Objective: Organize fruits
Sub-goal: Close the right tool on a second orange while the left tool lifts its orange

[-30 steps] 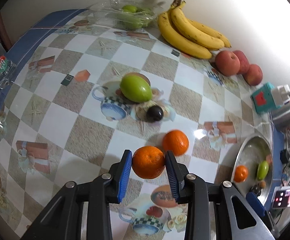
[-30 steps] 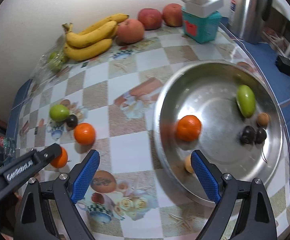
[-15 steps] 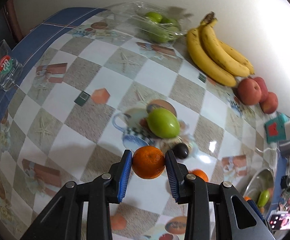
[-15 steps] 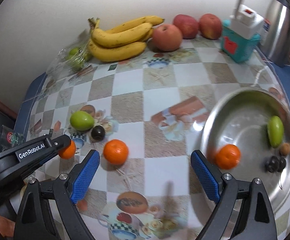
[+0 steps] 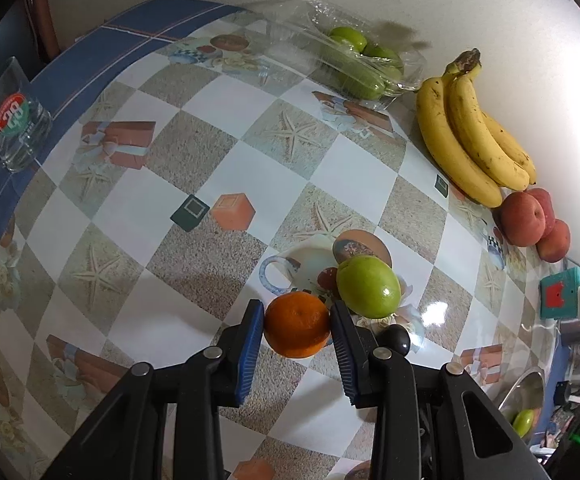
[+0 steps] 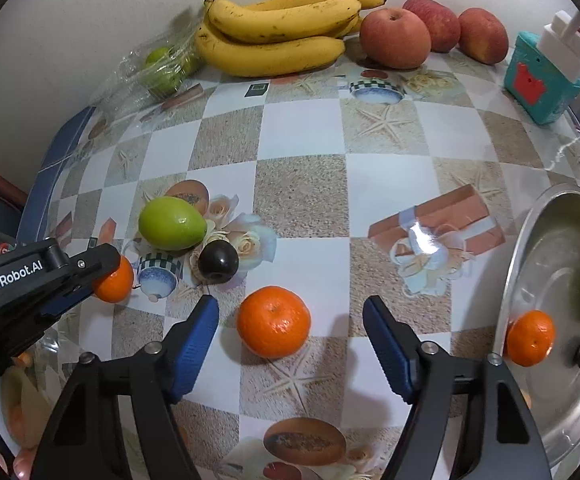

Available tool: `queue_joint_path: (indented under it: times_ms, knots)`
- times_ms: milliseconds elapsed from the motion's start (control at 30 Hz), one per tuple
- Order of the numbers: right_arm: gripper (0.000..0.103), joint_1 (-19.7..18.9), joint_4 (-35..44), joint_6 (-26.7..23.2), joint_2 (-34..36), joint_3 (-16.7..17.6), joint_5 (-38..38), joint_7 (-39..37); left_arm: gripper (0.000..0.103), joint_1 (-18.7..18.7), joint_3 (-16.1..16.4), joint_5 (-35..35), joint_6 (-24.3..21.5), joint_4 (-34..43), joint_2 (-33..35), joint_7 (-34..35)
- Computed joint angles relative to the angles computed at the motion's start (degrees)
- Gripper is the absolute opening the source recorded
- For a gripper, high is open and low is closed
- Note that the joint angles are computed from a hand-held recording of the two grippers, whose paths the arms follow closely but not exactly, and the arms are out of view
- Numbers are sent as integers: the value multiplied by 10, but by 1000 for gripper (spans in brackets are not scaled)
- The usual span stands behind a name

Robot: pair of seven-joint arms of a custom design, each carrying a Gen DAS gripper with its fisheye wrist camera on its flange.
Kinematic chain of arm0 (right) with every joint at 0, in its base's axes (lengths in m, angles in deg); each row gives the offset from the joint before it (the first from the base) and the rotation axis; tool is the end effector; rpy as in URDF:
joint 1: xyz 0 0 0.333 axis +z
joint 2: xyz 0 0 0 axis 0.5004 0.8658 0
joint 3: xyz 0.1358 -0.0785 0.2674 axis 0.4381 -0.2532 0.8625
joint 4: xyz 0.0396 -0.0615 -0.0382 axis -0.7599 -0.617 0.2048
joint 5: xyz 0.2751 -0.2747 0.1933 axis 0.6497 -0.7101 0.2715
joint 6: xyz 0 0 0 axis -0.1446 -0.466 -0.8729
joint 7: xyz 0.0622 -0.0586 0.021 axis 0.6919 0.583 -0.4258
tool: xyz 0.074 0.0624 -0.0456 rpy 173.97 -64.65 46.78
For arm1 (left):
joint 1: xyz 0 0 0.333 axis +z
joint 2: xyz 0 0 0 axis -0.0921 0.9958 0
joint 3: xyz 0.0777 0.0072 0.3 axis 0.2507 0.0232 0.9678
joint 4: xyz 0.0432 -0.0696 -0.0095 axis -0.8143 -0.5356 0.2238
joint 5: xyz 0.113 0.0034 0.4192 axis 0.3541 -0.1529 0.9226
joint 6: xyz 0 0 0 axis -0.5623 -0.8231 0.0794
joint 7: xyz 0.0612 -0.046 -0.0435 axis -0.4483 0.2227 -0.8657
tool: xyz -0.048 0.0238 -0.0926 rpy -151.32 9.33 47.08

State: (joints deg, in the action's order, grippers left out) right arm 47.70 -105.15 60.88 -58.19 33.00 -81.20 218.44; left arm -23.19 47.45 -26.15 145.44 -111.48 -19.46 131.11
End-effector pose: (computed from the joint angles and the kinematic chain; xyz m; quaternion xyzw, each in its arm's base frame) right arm 0.4061 0.2038 0.4162 -0.5508 0.8087 -0.0825 0.1894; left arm 0.4913 -0.3238 0.4438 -0.7407 0.6507 -0.1658 0.0192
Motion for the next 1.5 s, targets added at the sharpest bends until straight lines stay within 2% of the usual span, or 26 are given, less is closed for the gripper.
queue_joint_path:
  times_ms: [100, 200, 333, 400, 533, 667, 1100, 1500]
  knots:
    - [73, 2, 7, 1, 9, 0, -1, -5, 37, 0, 1, -3, 2, 0, 0, 0]
    - [64, 6, 13, 0, 18, 0, -1, -12, 37, 0, 1, -3, 5, -1, 0, 0]
    - [57, 10, 16, -3, 25, -2, 3, -16, 37, 1, 1, -2, 6, -4, -6, 0]
    - [50, 10, 16, -2, 26, -2, 5, -16, 37, 1, 1, -4, 8, -5, -7, 2]
    - [50, 15, 11, 7, 24, -7, 16, -23, 37, 1, 3, -12, 7, -7, -8, 6]
    - [43, 13, 11, 4, 24, -5, 17, -21, 37, 2, 3, -17, 8, -8, -8, 6]
    - [42, 19, -3, 17, 2, -11, 44, -29, 37, 2, 1, -5, 9, -3, -15, 3]
    - [42, 11, -20, 12, -59, -14, 51, -22, 37, -1, -4, 12, 10, 9, -25, 3]
